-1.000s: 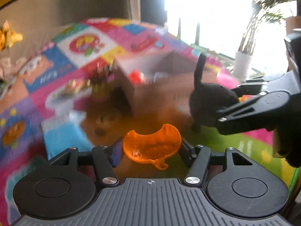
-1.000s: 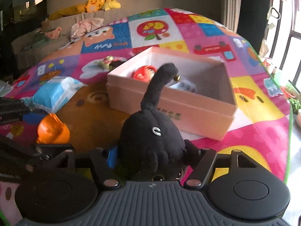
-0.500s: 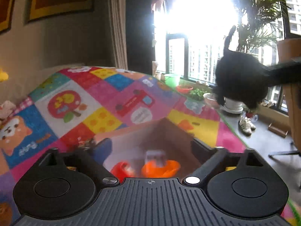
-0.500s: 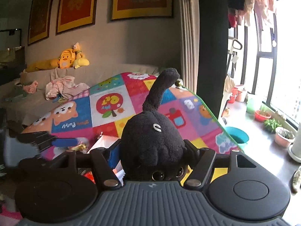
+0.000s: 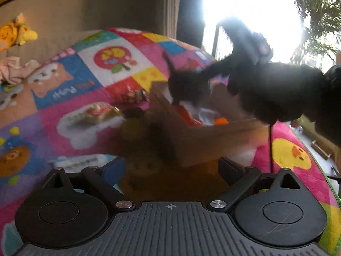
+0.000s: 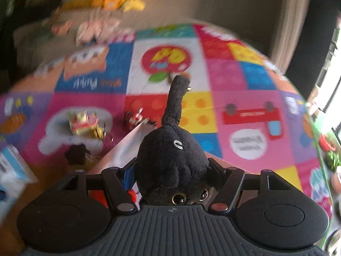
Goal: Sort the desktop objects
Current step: 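Lower the black plush cat into the pink box and open the right gripper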
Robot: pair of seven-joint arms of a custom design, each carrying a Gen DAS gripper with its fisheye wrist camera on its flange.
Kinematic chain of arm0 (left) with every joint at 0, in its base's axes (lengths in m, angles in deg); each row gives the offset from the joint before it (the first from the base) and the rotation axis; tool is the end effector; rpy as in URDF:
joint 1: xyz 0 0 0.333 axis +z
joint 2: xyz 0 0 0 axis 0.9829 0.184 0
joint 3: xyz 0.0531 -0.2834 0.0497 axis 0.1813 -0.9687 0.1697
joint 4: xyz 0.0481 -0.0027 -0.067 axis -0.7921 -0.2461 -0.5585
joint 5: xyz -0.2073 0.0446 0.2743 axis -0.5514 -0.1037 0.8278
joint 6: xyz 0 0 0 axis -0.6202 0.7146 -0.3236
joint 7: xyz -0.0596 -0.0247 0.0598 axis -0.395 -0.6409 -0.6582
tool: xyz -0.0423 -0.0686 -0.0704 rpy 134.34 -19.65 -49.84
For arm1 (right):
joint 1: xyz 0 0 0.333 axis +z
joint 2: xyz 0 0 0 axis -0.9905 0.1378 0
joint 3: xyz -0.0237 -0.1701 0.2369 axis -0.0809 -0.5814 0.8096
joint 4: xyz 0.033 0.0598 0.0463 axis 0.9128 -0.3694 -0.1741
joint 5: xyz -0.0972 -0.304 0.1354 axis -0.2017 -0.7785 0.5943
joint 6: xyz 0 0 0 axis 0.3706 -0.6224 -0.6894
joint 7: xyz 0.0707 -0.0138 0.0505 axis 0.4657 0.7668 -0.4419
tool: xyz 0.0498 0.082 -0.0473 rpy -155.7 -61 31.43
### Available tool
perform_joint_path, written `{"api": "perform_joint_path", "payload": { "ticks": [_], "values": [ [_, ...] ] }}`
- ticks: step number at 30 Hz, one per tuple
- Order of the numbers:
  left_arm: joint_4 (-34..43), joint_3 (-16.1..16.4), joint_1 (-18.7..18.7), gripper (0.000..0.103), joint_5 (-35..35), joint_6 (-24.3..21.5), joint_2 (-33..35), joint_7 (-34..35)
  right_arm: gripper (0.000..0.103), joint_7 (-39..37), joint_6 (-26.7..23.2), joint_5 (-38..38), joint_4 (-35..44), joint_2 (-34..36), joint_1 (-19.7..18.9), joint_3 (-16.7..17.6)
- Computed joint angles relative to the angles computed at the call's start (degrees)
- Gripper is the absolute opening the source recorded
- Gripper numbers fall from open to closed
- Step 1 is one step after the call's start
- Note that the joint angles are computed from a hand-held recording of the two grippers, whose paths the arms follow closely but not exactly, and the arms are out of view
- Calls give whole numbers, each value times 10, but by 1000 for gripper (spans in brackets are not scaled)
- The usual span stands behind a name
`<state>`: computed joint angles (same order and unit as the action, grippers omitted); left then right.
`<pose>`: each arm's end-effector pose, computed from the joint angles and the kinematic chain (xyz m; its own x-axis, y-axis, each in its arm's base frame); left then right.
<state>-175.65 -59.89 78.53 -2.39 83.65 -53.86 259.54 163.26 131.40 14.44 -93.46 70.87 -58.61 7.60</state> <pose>0.6236 -0.2136 0.4282 -0.7699 -0.6311 0.0946 -0.3884 0.3458 -0.8541 0.6812 0.2132 0.4585 -0.0212 -0.9800 0.1979 -0.6887 -0.1292 -0.7134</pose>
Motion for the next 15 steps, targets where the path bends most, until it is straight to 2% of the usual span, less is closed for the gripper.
{"api": "perform_joint_path", "payload": {
  "ticks": [2,3,5,6,8,10,13,15],
  "values": [
    [7,-8,12,100,-27,6,0,18,68,-70,-29,59,43,25,-33,41],
    [7,-11,16,100,-42,12,-2,29,70,-85,-27,81,44,26,-43,50],
    [9,-16,19,100,-78,36,-3,60,76,-70,-19,73,20,10,-28,27],
    [8,-18,19,100,-96,50,-5,76,83,-56,-27,47,8,1,-11,7],
    [14,-13,15,101,-114,68,0,92,87,-35,-43,-3,-25,-25,13,-17],
    [20,-2,7,101,-106,75,7,74,87,-26,-82,-38,-38,-41,25,-20],
    [22,2,12,101,-97,71,13,47,86,-31,-110,-63,-51,-55,20,-4],
    [17,0,17,101,-100,70,12,44,76,-24,-140,-76,-30,-41,21,-1]
  ]
}}
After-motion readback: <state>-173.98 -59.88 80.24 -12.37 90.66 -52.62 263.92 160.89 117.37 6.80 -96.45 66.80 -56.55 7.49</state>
